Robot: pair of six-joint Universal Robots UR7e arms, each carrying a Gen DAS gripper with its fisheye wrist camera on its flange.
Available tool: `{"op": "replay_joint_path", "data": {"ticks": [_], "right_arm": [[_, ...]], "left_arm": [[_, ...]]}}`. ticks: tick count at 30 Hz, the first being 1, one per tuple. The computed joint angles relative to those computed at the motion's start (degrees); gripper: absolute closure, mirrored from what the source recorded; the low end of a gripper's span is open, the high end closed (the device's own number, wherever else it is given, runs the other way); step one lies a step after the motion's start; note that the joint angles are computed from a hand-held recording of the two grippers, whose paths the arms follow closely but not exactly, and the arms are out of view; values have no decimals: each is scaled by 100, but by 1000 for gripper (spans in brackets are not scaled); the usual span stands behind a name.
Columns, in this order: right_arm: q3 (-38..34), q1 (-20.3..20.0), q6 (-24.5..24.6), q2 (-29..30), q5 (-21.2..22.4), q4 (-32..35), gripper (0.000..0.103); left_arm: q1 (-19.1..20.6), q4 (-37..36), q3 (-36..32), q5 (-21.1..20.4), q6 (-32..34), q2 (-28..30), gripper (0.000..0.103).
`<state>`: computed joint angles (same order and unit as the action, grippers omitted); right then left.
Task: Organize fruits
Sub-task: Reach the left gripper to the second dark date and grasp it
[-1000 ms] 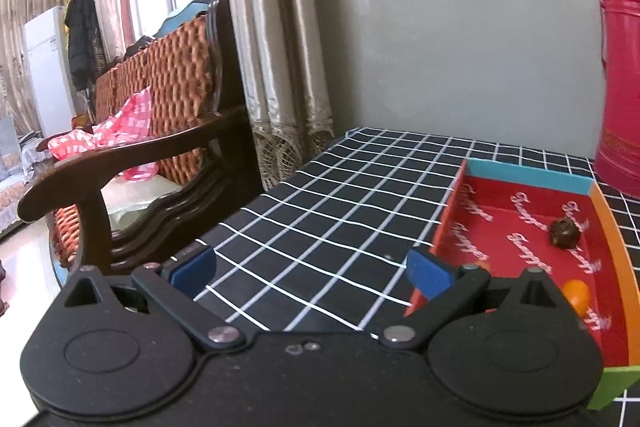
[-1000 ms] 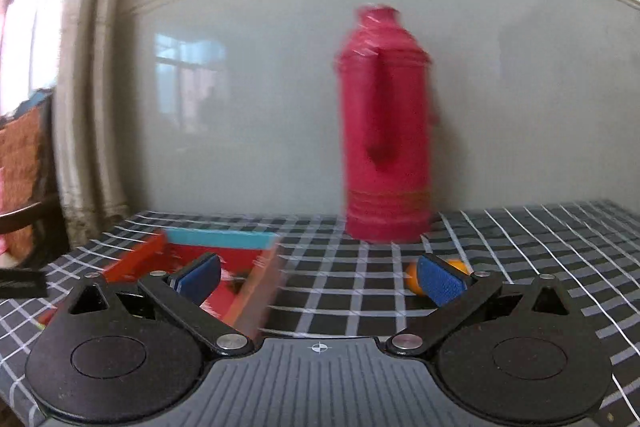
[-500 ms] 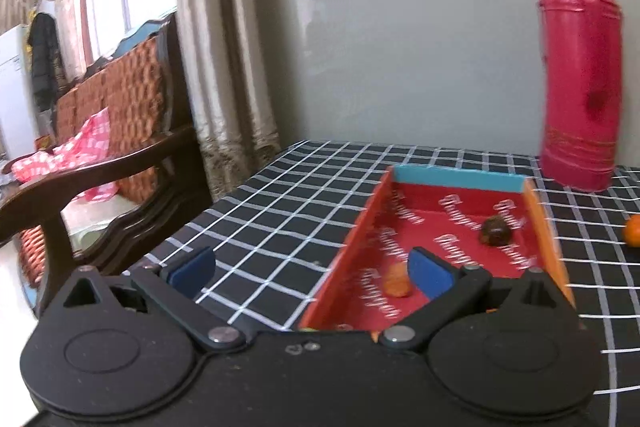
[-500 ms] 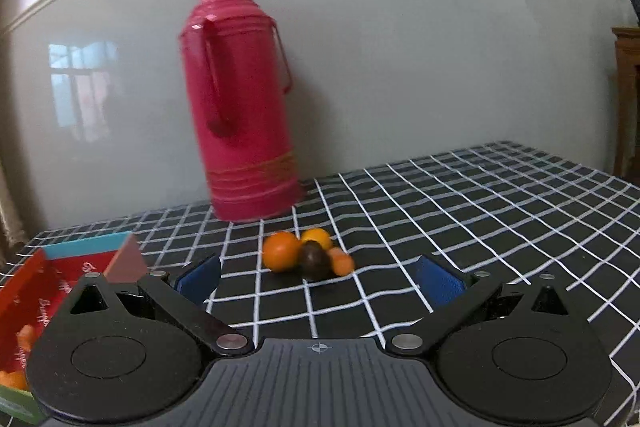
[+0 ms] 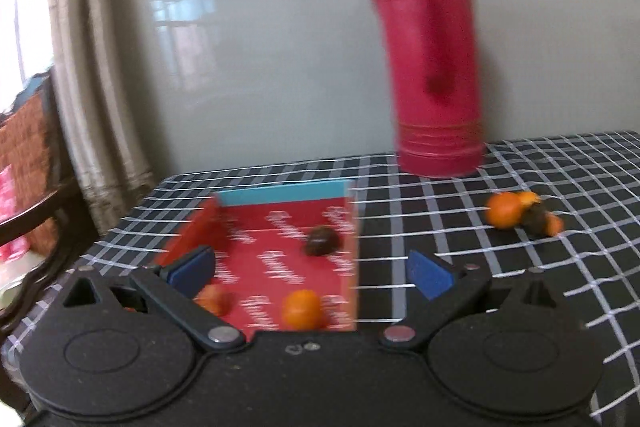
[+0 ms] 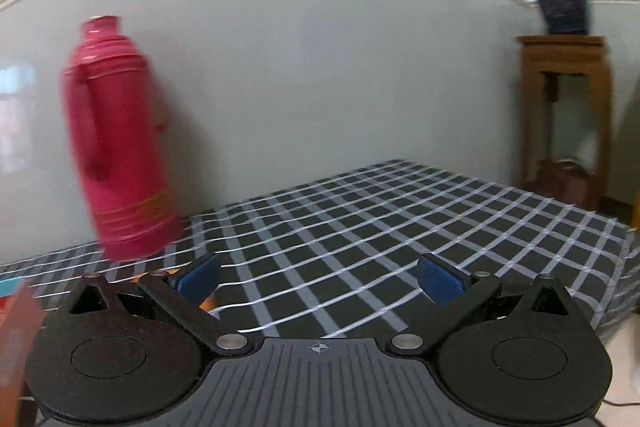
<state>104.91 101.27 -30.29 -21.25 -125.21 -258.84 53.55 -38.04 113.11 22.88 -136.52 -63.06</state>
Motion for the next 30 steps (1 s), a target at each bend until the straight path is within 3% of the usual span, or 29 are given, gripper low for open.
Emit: {"op": "replay_joint_path", "data": {"ticks": [3, 7, 15, 20, 26, 30], "right_arm": [[-51, -62, -139, -20, -151, -299, 0], [172, -177, -200, -120, 49, -586, 0], [292, -336, -251, -280, 433, -796, 0], [401, -402, -157, -386, 538, -823, 0], [550, -511, 74, -519, 641, -841, 0], [611, -566, 138, -562, 642, -823, 0]], "left_arm": [[-31, 484, -252, 239, -352, 340, 8], [-2, 1331, -742, 621, -966, 810, 19], [65, 1831, -1683, 1057, -1161, 1729, 38], [141, 2089, -2179, 1110, -1457, 2115, 43], [267, 3037, -2947, 1183, -2184, 2555, 67], [318, 3194, -3175, 1174, -2269, 2718, 70]]}}
